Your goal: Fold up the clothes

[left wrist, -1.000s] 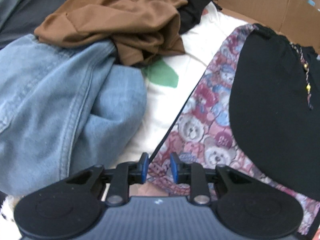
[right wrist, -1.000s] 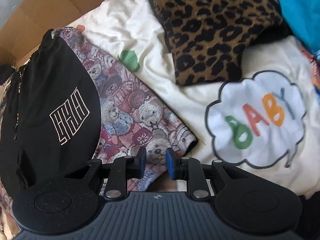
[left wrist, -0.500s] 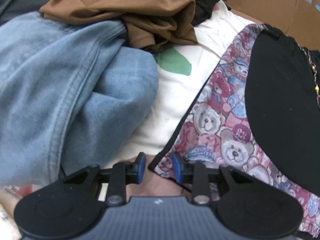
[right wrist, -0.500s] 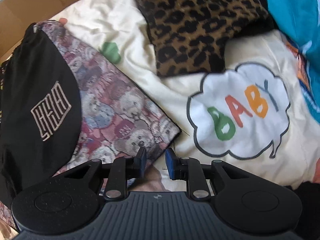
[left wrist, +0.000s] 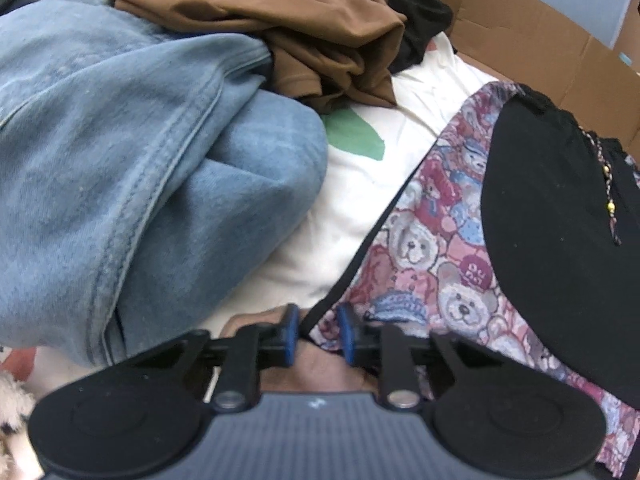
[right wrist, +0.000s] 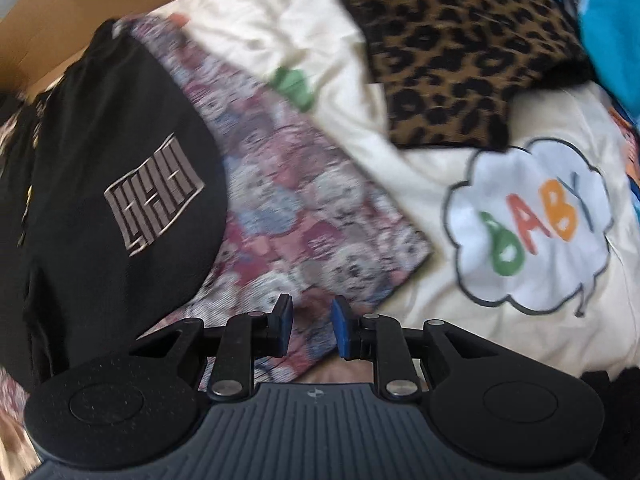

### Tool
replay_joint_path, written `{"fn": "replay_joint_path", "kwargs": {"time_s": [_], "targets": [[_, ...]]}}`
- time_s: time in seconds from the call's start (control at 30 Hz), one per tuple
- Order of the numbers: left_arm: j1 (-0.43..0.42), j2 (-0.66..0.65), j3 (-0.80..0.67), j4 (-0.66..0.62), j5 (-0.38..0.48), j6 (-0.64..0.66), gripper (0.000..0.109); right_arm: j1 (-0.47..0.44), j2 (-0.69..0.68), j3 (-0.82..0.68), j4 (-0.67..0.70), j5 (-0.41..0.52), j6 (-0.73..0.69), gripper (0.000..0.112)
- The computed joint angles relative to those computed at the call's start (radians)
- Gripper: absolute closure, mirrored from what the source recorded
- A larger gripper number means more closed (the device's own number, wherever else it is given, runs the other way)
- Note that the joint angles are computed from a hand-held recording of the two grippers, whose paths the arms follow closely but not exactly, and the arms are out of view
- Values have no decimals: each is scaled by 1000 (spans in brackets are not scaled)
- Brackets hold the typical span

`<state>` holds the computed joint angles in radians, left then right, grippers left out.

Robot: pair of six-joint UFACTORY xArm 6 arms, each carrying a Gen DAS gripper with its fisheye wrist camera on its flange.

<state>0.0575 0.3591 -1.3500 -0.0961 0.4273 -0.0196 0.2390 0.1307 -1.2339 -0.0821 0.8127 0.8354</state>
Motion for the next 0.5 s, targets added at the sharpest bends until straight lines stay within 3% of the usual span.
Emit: {"fn": "replay_joint_path", "kwargs": {"time_s": [0.27, 0.5], "targets": [[2, -41, 38, -59, -29, -10, 100, 27, 82, -86, 63, -27, -100, 83], [3, -19, 31, -17, -45, 8, 83, 48, 98, -89, 72, -44, -113, 76]]}}
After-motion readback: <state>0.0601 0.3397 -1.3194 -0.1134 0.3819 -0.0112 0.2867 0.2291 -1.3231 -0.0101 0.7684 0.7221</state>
